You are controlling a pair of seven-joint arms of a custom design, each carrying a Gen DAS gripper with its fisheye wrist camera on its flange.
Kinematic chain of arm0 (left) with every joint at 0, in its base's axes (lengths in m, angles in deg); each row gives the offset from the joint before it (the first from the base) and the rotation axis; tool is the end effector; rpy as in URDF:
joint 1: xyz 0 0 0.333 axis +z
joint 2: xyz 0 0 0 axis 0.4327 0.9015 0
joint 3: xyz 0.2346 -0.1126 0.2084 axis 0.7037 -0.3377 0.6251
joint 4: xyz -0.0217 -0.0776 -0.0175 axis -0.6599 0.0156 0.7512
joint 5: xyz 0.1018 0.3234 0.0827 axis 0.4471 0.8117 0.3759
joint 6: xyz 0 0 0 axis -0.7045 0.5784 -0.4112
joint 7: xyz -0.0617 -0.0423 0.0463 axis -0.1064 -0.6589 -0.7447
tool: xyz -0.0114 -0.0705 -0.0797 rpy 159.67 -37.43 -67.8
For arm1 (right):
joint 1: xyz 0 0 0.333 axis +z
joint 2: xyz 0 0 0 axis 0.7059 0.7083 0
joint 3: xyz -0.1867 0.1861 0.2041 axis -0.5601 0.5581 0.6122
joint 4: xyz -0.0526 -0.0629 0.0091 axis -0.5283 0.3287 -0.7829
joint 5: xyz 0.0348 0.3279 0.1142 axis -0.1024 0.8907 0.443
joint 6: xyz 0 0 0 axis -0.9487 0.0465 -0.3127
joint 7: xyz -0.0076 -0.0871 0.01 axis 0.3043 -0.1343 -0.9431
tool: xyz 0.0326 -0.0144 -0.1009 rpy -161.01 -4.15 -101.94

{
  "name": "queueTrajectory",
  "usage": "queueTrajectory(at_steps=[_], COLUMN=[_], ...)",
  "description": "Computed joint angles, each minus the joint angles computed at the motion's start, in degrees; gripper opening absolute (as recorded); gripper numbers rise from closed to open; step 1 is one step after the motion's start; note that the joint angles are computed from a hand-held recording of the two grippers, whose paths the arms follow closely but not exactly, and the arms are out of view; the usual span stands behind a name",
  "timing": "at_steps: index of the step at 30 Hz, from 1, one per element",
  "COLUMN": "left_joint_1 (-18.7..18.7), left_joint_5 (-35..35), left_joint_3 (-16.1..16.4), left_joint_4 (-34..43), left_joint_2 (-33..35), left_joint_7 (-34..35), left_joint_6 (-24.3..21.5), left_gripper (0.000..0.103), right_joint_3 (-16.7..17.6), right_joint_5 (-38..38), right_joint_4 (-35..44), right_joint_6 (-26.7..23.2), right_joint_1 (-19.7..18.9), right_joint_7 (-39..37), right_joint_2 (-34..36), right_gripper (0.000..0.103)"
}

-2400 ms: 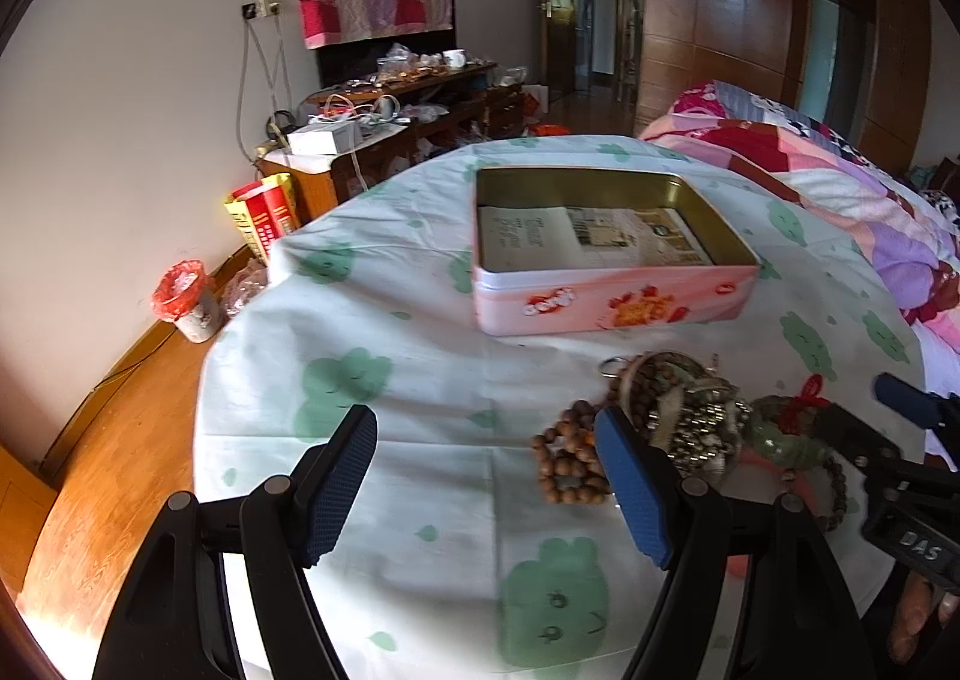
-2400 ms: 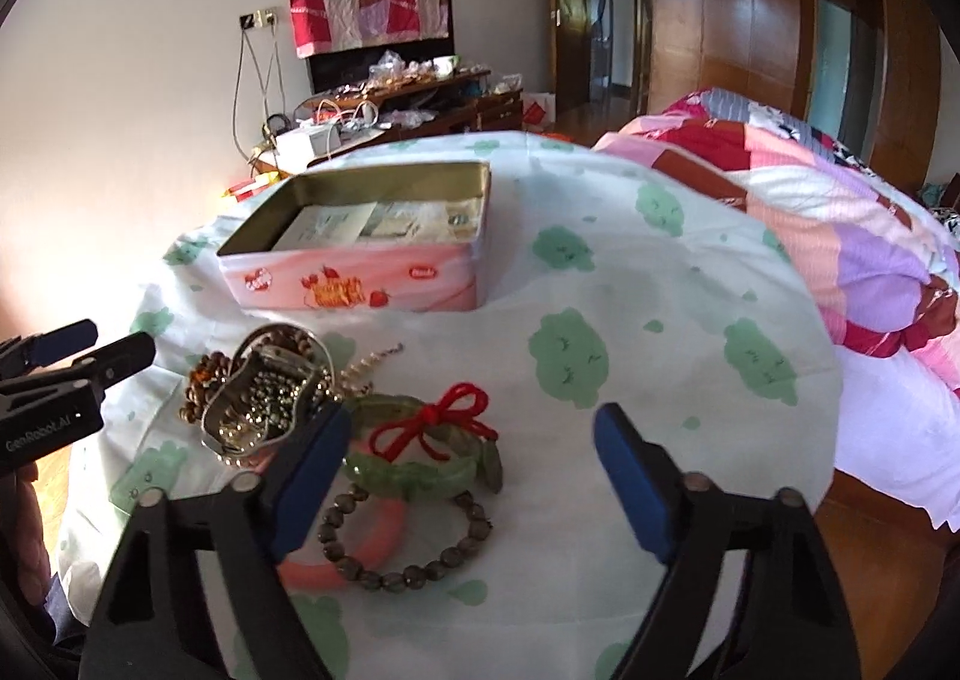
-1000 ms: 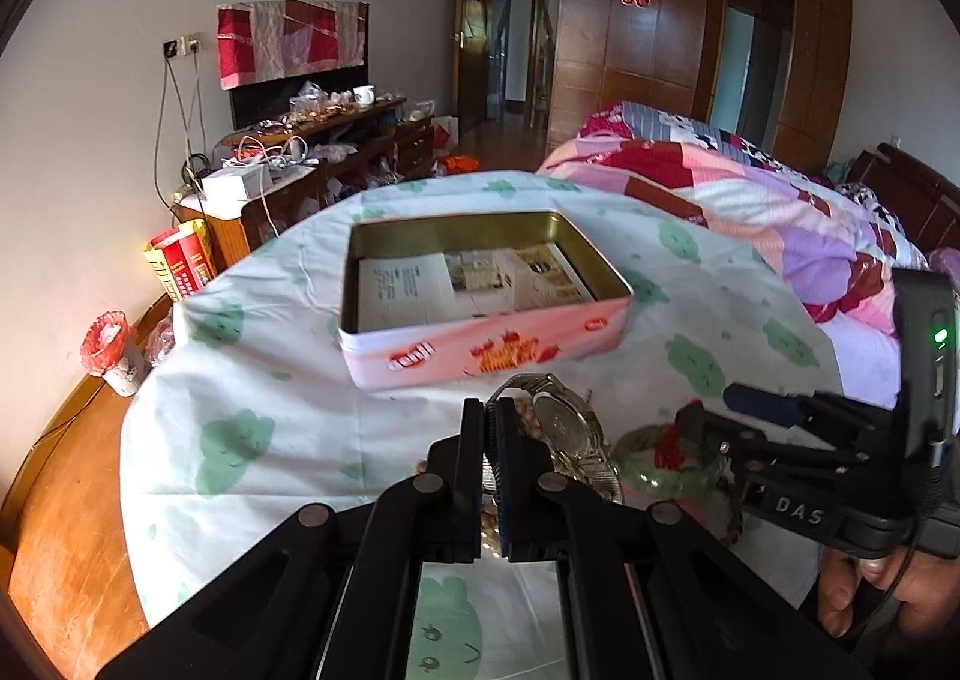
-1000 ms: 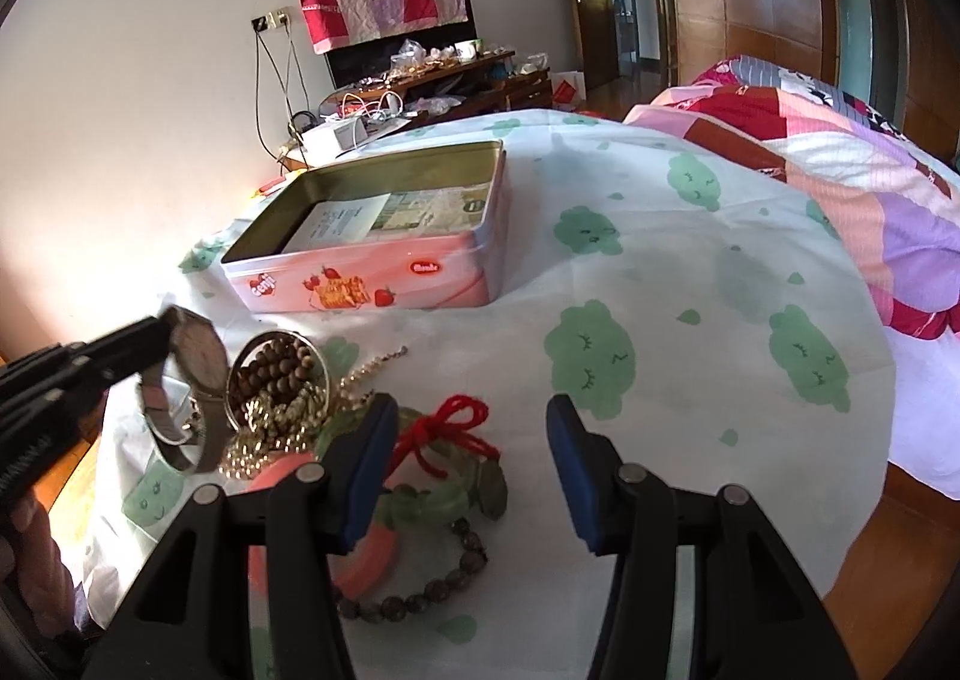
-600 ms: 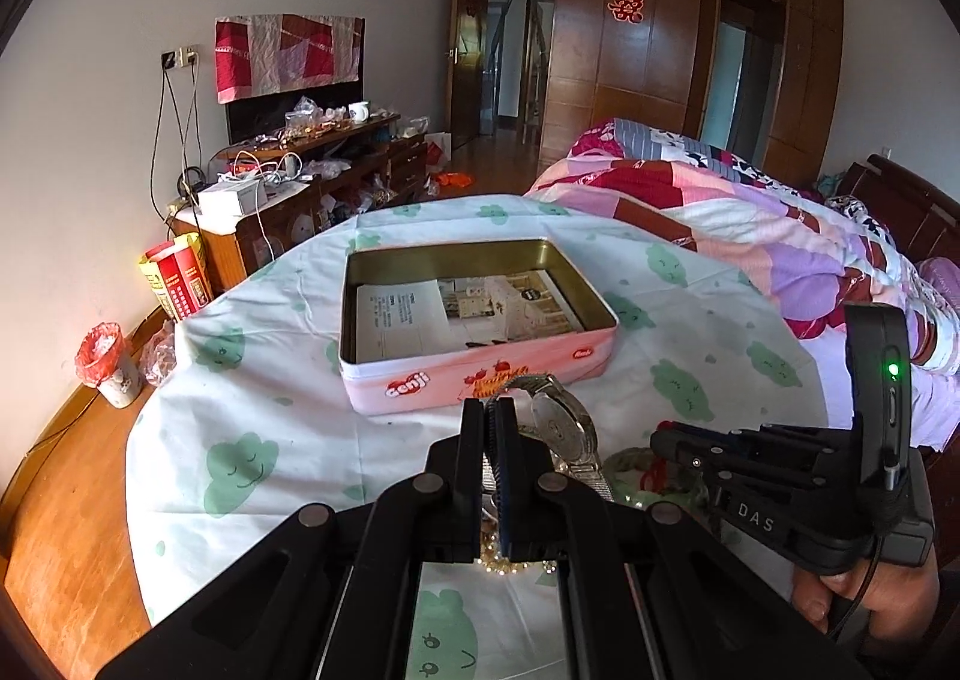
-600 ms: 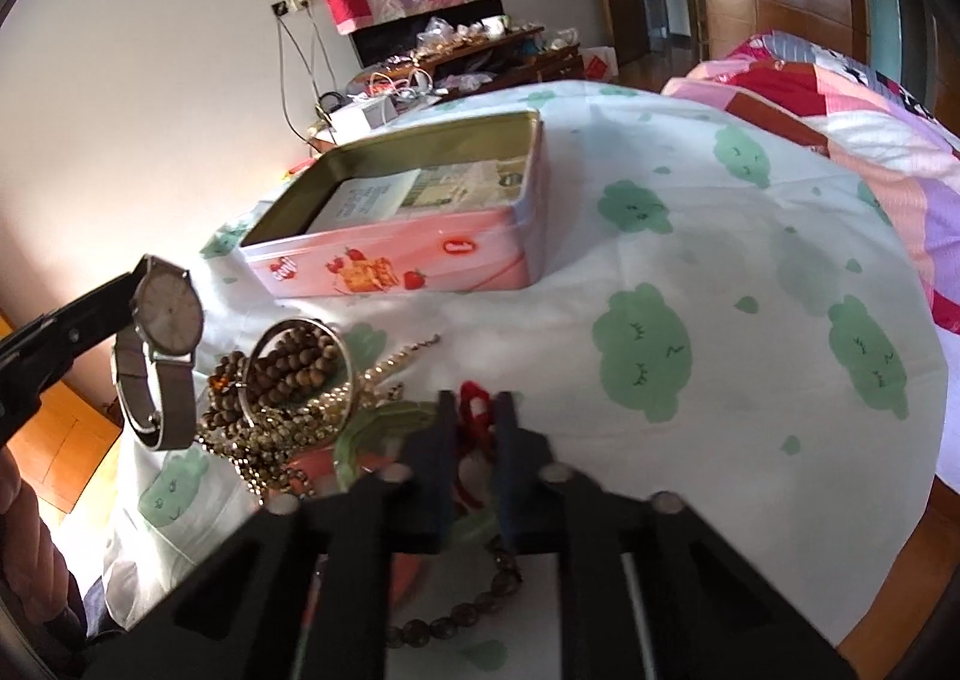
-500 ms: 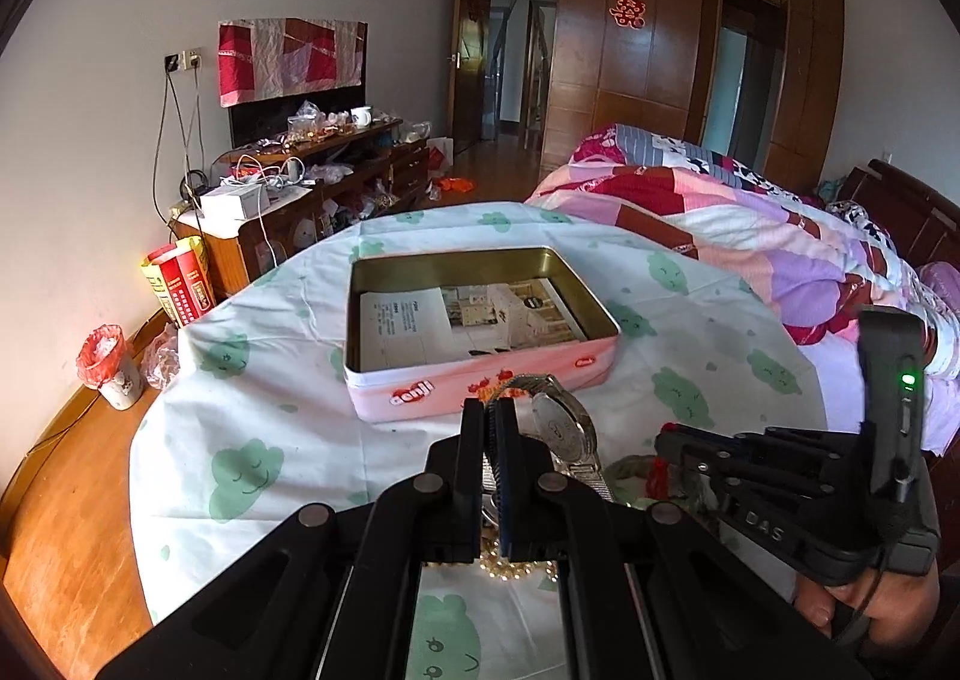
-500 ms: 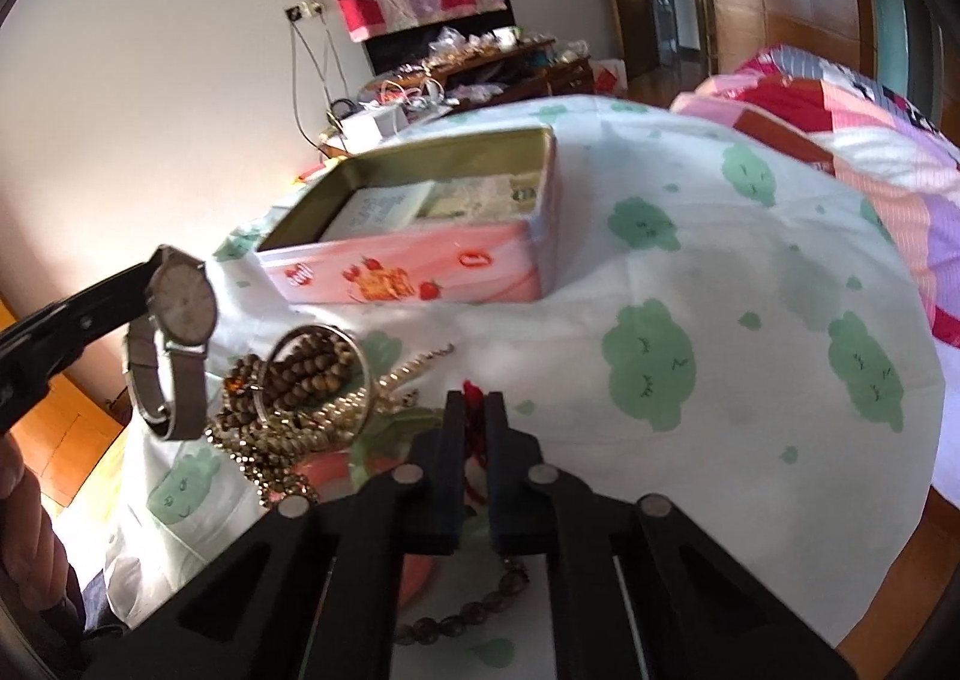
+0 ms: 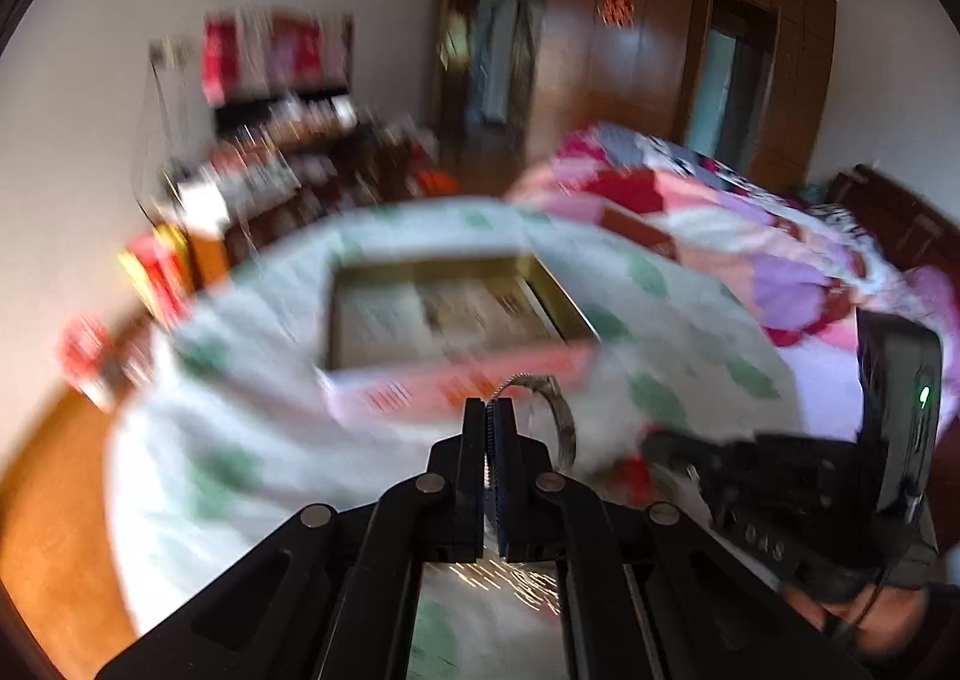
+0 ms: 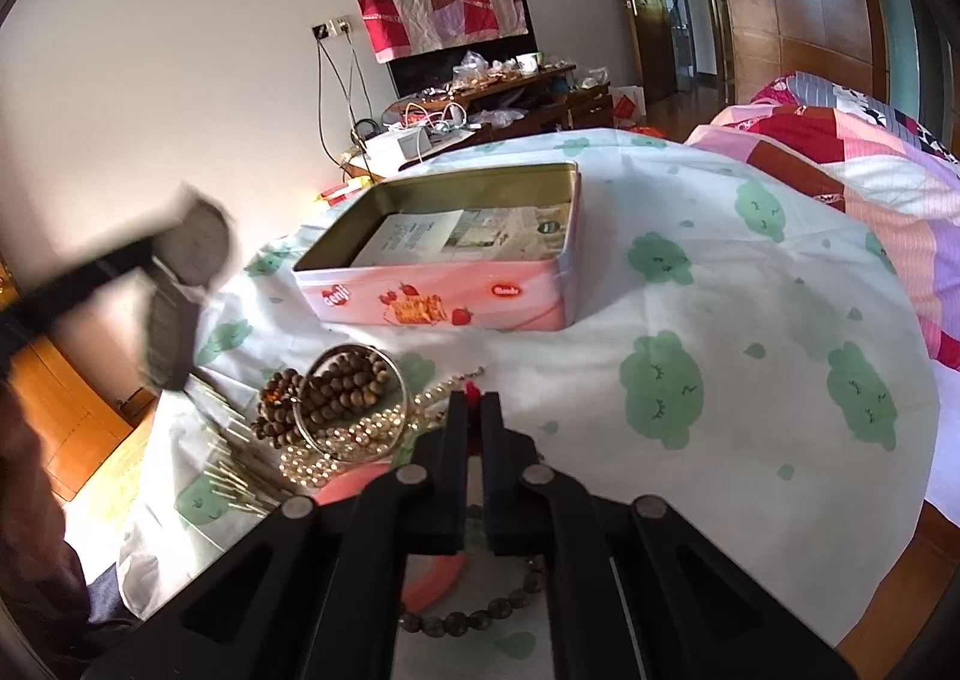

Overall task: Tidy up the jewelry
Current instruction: 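Lift the silver watch with the left tool while the right tool grasps a silver chain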

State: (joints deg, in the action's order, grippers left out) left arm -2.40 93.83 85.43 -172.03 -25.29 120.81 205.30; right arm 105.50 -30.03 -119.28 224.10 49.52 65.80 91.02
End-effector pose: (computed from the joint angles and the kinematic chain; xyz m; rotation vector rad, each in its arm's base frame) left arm 0.6411 -0.2397 0.4769 -1.7219 1.7644 -1.0008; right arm 0.6891 0.2568 0.4322 -1.9282 1.2401 -0.3392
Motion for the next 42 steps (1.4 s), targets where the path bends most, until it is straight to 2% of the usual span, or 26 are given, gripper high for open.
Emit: queueTrajectory(at_steps=[1,2,3,4,5,7,10,12,15,18,20,22,23,25,27,28,29,30,31,32,34,38,39,40,41,42], left_joint_1=[2.1,2.7,2.4,3.8,3.4,3.0,6.8,9.0,5.8,3.5,4.4,3.4,3.6,6.3,4.5,4.3,5.2,7.9,9.3,9.1,6.5,1.2,0.1,0.5,2.5,3.0], left_joint_5=[1.7,7.1,8.5,5.8,0.9,0.4,-2.2,-6.8,-5.4,-5.7,-6.8,-6.8,-7.0,-11.7,-7.7,-6.3,-9.0,-11.2,-12.7,-11.9,-9.4,-1.9,2.4,2.6,-0.9,-0.5], left_joint_3=[-2.5,-3.0,-2.7,-4.4,-4.1,-3.6,-8.9,-12.0,-7.8,-4.8,-5.7,-4.3,-4.4,-8.1,-5.3,-5.0,-6.6,-10.2,-12.1,-11.9,-8.7,-0.7,1.3,1.3,-0.8,-1.1], left_joint_4=[0.4,1.4,2.2,2.6,2.6,2.2,-0.1,-2.1,-3.5,-3.0,-2.1,-1.1,-0.5,0.4,1.1,2.1,3.8,4.1,3.2,2.1,0.8,0.5,0.0,-0.2,-0.3,-0.4], left_joint_2=[0.1,0.7,1.4,2.0,2.5,2.7,1.5,0.3,-1.9,-3.2,-3.4,-3.3,-3.2,-3.0,-2.6,-1.5,0.2,0.8,1.0,0.8,0.1,0.3,0.3,0.2,0.2,0.1], left_joint_7=[-0.3,-3.9,-5.0,-3.1,0.8,1.8,5.9,9.4,7.3,7.3,8.7,8.9,9.1,13.2,8.6,8.0,10.1,11.9,12.9,12.1,10.0,2.9,-0.6,-1.1,0.6,-0.2], left_joint_6=[-0.9,-2.8,-4.2,-5.3,-5.9,-6.6,-5.4,-2.7,1.6,3.2,3.4,3.3,3.0,2.7,1.2,-0.9,-5.3,-7.5,-7.3,-6.2,-4.1,-7.2,-8.5,-9.4,-9.9,-9.5], left_gripper=[0.001,0.001,0.001,0.001,0.001,0.001,0.001,0.001,0.001,0.001,0.001,0.001,0.001,0.001,0.001,0.000,0.000,0.000,0.000,0.000,0.000,0.000,0.000,0.000,0.000,0.000], right_joint_3=[0.7,1.2,1.4,1.5,1.8,1.8,1.9,1.9,2.2,2.9,3.0,3.2,3.4,3.3,3.5,3.5,3.5,3.2,3.3,3.1,2.9,2.5,2.5,2.9,3.1,3.2], right_joint_5=[0.2,0.4,0.5,0.5,0.6,0.5,0.3,0.2,0.1,0.2,0.2,0.1,0.1,-0.1,-0.1,-0.1,0.0,0.0,0.1,0.1,-0.1,-0.7,-0.7,-0.5,-0.4,-0.5], right_joint_4=[-0.4,-0.9,-1.2,-0.9,-0.8,-0.9,-0.6,-0.6,-0.6,-0.8,-0.4,0.0,0.1,0.7,1.0,1.1,1.2,1.9,1.5,1.5,0.6,0.9,1.1,0.8,0.6,0.4], right_joint_6=[0.3,1.0,1.5,1.4,1.3,1.9,1.7,1.8,1.9,2.2,2.3,2.4,2.4,2.2,2.3,2.5,2.5,2.0,2.2,2.4,3.2,2.6,2.7,3.1,3.6,3.8], right_joint_1=[-0.7,-1.0,-1.2,-1.3,-1.5,-1.5,-1.6,-1.6,-1.7,-2.3,-2.4,-2.4,-2.5,-2.4,-2.5,-2.5,-2.4,-2.2,-2.3,-2.2,-2.1,-1.8,-1.9,-2.1,-2.3,-2.4], right_joint_7=[-0.7,-1.1,-1.3,-1.2,-1.3,-1.4,-1.3,-1.4,-1.6,-2.0,-2.2,-2.4,-2.6,-2.8,-3.4,-3.5,-3.4,-3.2,-3.2,-3.3,-3.3,-2.8,-2.7,-2.8,-2.8,-2.7], right_joint_2=[0.0,-0.3,-0.5,-0.4,-0.3,-0.5,-0.3,-0.3,-0.2,-0.3,-0.3,-0.1,-0.1,0.0,0.0,0.0,0.0,0.3,0.1,0.2,-0.3,-0.1,0.1,0.0,0.0,0.0], right_gripper=[0.005,0.005,0.005,0.005,0.005,0.005,0.005,0.005,0.005,0.005,0.005,0.005,0.005,0.005,0.005,0.005,0.005,0.005,0.005,0.005,0.005,0.005,0.005,0.005,0.005,0.005])
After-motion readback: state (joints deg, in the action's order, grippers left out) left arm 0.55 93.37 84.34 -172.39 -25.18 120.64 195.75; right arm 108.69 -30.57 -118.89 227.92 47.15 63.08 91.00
